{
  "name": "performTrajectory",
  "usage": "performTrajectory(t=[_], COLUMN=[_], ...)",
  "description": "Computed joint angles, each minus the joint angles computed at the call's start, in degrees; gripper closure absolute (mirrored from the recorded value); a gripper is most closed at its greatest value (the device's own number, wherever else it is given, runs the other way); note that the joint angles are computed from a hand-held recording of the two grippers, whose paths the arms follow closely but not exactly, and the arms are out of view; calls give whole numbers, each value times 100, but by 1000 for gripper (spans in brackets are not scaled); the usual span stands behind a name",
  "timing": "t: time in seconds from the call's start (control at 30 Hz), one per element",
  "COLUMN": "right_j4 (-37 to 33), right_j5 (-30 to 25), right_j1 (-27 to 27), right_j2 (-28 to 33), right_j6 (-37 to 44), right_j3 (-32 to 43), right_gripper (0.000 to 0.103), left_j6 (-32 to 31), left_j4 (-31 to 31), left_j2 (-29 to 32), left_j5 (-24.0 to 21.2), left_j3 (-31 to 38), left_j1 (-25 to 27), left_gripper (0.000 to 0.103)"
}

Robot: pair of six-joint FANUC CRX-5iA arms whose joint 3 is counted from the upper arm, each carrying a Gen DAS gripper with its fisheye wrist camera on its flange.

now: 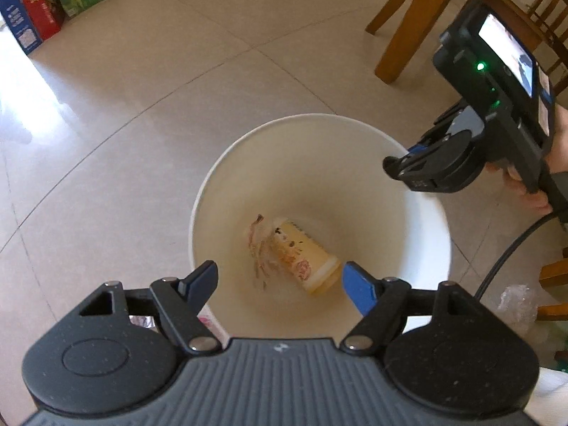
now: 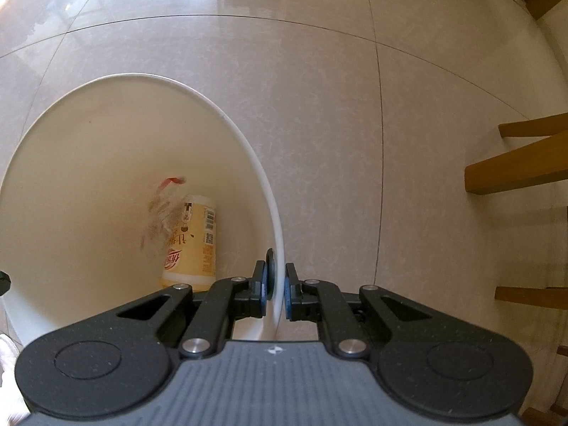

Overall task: Organize objects
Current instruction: 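Carry the wrapper with the left gripper and release it into the bin, then move the left gripper to the blue juice carton and grasp it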

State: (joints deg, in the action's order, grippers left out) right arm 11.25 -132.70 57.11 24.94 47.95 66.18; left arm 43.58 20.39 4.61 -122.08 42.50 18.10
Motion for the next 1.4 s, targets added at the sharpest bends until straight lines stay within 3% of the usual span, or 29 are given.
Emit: performTrajectory(t=[0.2, 0.4, 0.87, 1.2, 1.4], right_j4=[12, 71, 213, 352, 529], right_j5=[20, -17, -135, -173, 101], right_j1=[5, 35, 103, 182, 326], right_j2=[-17, 39, 199, 279, 30], right_j6=[-5, 8, -5, 77, 250], right_j3=[-48, -8, 170, 227, -301], right_gripper=[92, 92, 92, 91, 90], left_j6=[226, 294, 820, 2446, 3751], left_j4=[19, -160, -1194, -1784, -2077], left_j2=[-209, -427, -972, -1164, -1162], left_j5=[180, 255, 496, 1078, 1472], left_j3=[-197, -405, -1448, -2649, -3446], left_j1=[359, 1075, 2855, 3779, 4124], left_gripper=[18, 11, 11, 11, 11])
